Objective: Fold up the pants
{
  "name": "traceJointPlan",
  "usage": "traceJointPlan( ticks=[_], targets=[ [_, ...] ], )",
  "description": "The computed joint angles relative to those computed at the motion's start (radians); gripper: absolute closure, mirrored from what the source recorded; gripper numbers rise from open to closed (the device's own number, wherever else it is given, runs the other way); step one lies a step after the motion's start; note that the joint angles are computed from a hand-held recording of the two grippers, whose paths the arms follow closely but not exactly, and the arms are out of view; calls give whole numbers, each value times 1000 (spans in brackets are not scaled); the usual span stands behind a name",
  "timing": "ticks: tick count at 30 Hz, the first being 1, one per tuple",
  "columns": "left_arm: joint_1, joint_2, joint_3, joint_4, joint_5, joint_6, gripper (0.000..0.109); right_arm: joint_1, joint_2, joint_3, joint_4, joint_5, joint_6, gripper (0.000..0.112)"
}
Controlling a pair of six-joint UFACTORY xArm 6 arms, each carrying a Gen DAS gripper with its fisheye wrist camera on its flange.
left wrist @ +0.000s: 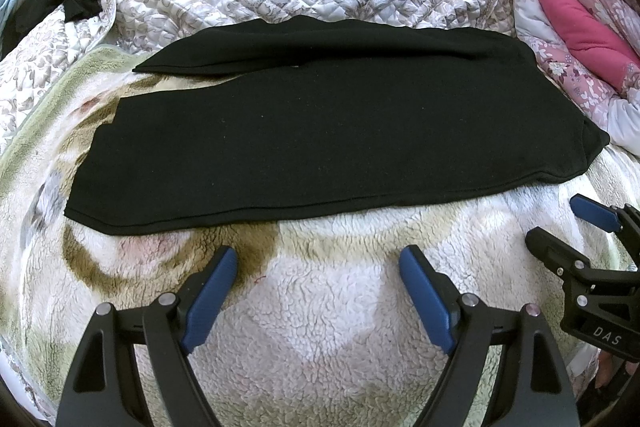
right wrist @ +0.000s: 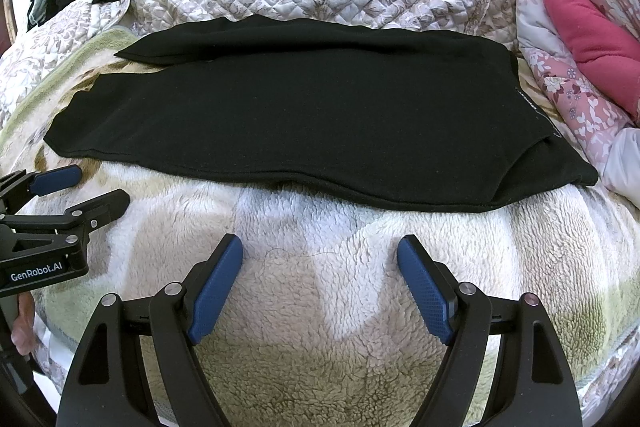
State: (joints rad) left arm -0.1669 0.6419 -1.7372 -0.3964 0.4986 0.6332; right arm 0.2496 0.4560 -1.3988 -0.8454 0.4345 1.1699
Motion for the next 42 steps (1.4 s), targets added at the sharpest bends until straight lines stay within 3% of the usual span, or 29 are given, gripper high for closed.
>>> traceJointPlan(
  ticks=[42],
  targets=[
    [-7,-17,25,-2,-20,6,23,0,-8,11,-1,-1,0,33]
  ],
)
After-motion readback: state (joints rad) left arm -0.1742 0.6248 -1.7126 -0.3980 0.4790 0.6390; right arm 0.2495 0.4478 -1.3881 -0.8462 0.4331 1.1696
